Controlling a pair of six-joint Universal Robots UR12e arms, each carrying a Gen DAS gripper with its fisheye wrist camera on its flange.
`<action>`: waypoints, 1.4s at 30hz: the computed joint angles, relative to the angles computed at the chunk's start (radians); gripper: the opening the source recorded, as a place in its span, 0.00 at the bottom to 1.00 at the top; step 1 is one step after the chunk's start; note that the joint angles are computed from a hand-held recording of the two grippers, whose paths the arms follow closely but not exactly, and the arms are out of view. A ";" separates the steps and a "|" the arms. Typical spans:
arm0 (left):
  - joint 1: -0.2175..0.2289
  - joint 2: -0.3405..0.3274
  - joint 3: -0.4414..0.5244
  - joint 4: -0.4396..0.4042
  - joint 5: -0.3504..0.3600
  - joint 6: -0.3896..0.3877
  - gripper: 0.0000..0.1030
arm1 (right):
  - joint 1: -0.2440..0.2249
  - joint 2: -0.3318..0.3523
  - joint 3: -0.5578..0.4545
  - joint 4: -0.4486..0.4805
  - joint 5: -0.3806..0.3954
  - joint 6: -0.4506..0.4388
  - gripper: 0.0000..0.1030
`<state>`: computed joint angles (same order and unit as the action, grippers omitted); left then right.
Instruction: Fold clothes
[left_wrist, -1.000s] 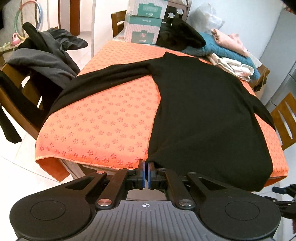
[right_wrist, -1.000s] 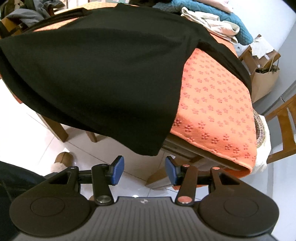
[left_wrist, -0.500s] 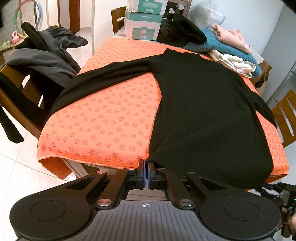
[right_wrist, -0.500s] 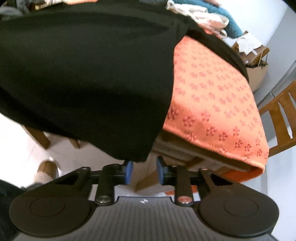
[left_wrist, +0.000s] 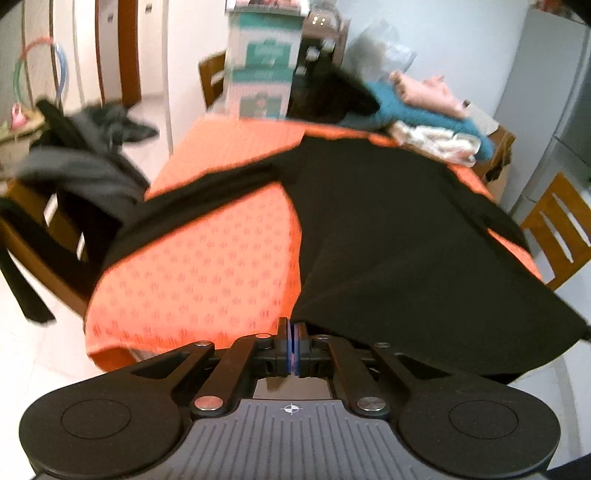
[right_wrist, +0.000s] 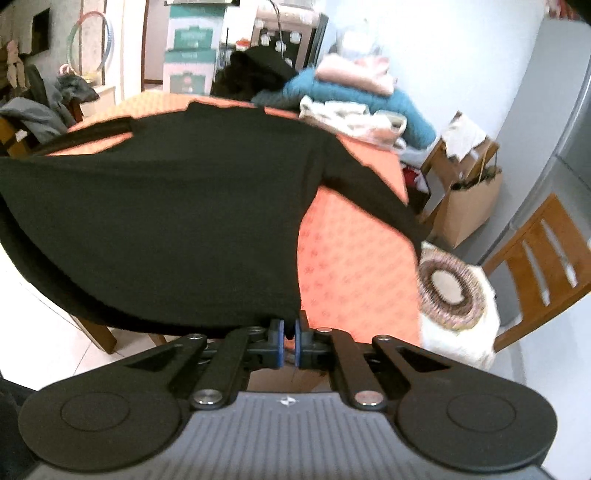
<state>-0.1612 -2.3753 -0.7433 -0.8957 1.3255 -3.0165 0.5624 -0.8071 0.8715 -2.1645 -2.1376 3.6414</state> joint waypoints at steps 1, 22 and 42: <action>0.000 0.010 -0.014 0.031 -0.002 -0.001 0.03 | 0.001 -0.003 -0.015 0.022 -0.006 -0.010 0.06; 0.020 0.053 -0.164 -0.092 0.076 -0.038 0.10 | -0.010 0.028 -0.104 0.343 0.213 -0.171 0.08; 0.006 -0.147 0.224 -0.152 0.160 -0.082 0.47 | -0.080 0.026 -0.120 0.227 0.280 -0.077 0.25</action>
